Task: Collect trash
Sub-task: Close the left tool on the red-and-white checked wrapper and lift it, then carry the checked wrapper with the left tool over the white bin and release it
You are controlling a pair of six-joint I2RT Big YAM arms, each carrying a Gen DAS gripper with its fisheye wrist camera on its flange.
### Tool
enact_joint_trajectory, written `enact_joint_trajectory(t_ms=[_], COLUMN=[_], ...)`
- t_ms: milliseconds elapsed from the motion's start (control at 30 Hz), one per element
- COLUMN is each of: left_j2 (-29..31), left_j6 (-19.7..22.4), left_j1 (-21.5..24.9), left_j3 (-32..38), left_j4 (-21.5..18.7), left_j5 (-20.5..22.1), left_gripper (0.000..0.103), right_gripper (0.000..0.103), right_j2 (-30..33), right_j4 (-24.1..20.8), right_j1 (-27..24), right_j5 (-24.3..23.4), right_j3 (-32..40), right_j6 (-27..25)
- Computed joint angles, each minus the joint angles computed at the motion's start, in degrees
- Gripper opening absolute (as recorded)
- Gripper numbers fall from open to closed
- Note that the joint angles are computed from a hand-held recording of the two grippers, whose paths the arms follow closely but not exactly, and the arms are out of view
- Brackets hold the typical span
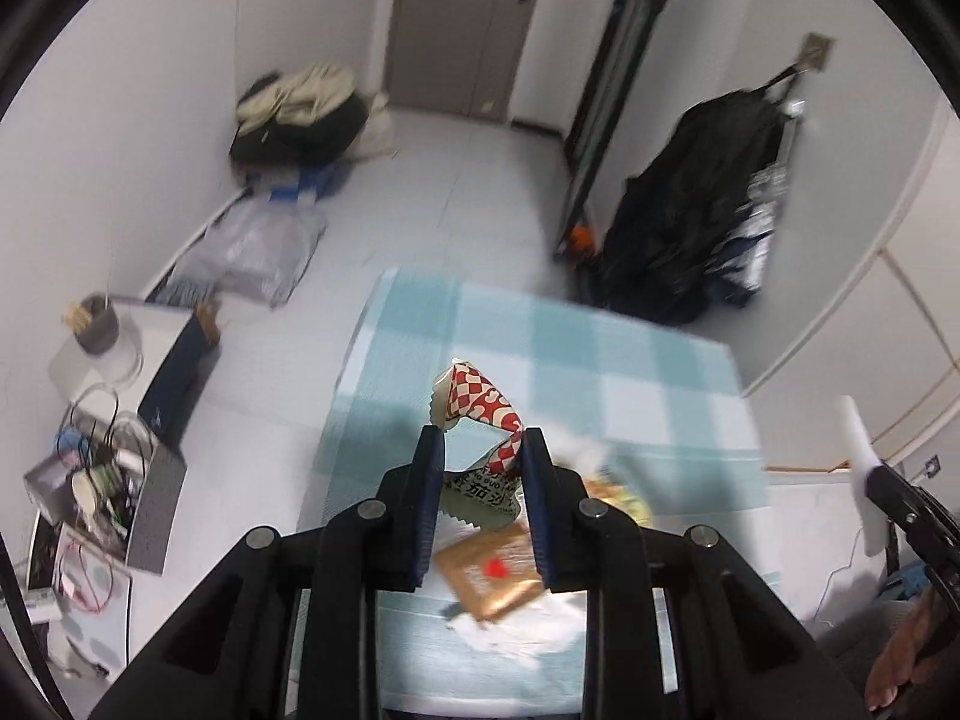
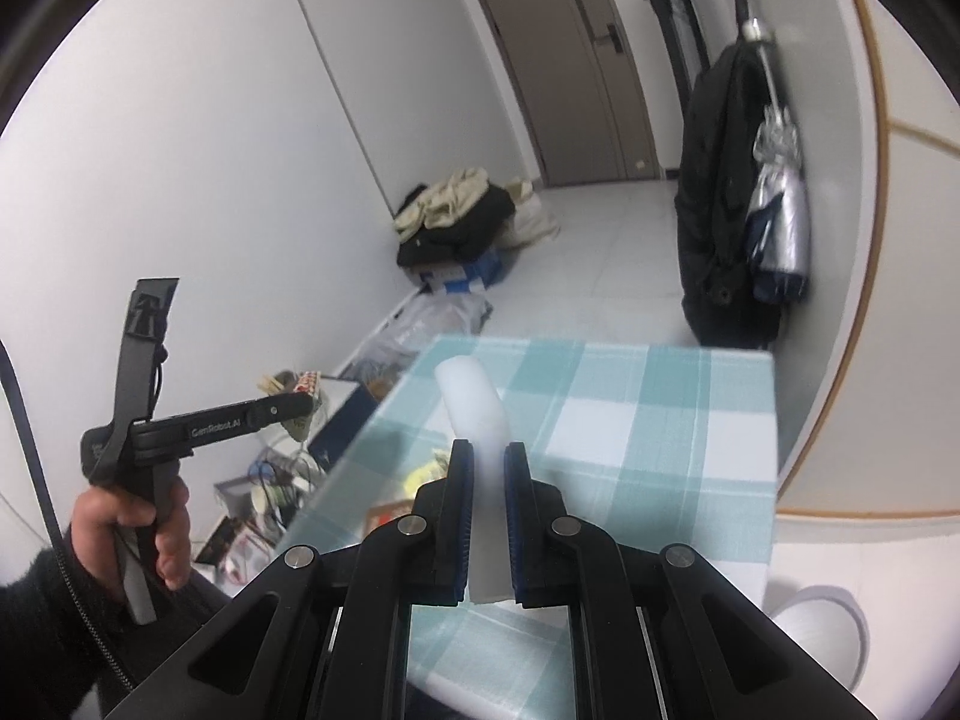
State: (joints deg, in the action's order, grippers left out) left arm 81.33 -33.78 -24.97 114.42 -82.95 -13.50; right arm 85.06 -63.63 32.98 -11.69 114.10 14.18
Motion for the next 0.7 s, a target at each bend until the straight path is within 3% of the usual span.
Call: enact_joint_trajectory(t_ms=[167, 367, 567, 700], left_j2=[1.69, 5.90, 13.28, 20.02], left_j6=[2.39, 5.37, 8.87, 10.30], left_j1=[-4.44, -9.11, -13.62, -15.82], left_j3=[5.95, 14.33, 25.17, 34.51], left_j4=[1.90, 3.13, 2.26, -1.11], left_j5=[-1.37, 0.17, 2.74, 6.54], left_gripper=[0.021, 0.021, 0.021, 0.021], right_gripper=[0.009, 0.009, 0.009, 0.009], right_j2=[-3.26, -8.63, -12.92, -15.44], right_j4=[-0.78, -0.23, -0.65, -1.02], right_j1=[-1.78, -5.97, -12.20, -17.93], right_j5=[1.68, 1.49, 0.79, -0.15], right_j3=[0.99, -0.02, -1.94, -5.23], right_j6=[1.20, 0.82, -0.67, -0.52])
